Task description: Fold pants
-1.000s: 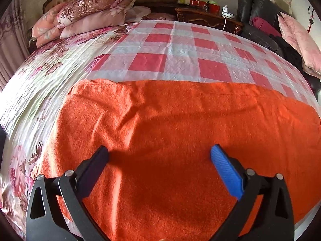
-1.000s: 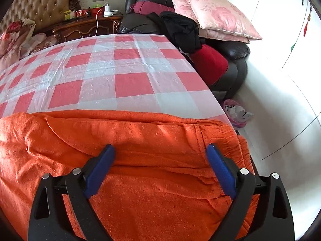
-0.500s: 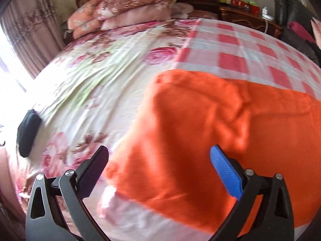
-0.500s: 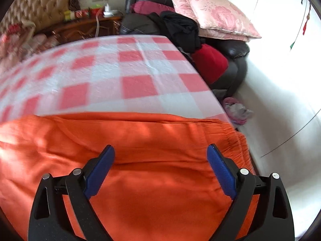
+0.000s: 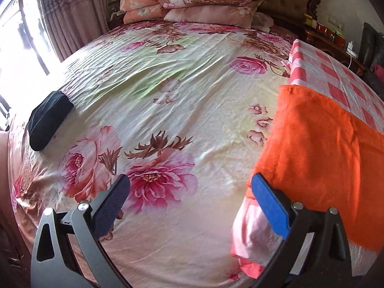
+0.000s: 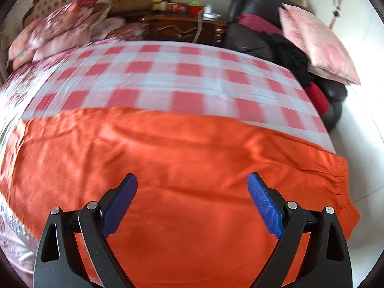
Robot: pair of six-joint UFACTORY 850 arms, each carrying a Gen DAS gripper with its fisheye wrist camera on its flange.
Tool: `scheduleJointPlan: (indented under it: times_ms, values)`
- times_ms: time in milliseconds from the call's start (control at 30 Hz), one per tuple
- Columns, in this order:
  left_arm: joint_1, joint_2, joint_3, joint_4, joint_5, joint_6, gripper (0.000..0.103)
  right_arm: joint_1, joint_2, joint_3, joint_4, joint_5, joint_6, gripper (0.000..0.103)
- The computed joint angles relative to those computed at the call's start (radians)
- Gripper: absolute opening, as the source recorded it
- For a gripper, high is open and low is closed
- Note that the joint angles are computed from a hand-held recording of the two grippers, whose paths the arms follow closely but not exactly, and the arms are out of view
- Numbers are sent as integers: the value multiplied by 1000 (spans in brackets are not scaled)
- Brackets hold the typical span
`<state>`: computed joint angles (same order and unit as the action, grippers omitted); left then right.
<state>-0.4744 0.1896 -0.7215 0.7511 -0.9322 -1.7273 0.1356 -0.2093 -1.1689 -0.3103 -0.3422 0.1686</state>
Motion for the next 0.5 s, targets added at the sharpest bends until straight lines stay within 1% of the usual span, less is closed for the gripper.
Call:
scheduleJointPlan:
  times_ms: [67,133,167,233,267,300,367,400,433,500]
  values:
    - [6,50,36,-3,19,-22,90,40,2,7,-59,-10,50,90]
    - [5,103,67,6,44,-38,86,76,1,11,-102,-24,88,90]
    - [4,123,77,8,65,-40,85,86,-1,11,-110,-29,96,90]
    - [11,157,96,1,145,-40,82,106,-3,12,-123,-41,107,90]
    - [20,173,108,-6,200,-42,80,122,-4,13,-140,-46,122,90]
    - [37,203,132,-14,279,-49,79,130,-5,14,-150,-49,130,90]
    - [72,244,176,-14,413,-108,75,148,-10,14,-154,-56,132,90]
    - [95,272,203,-13,481,-142,74,156,-17,11,-133,-65,110,90]
    - [128,306,240,-14,570,-178,73,160,-23,8,-122,-74,98,90]
    - [184,356,299,-21,720,-213,73,174,-36,13,-152,-92,118,90]
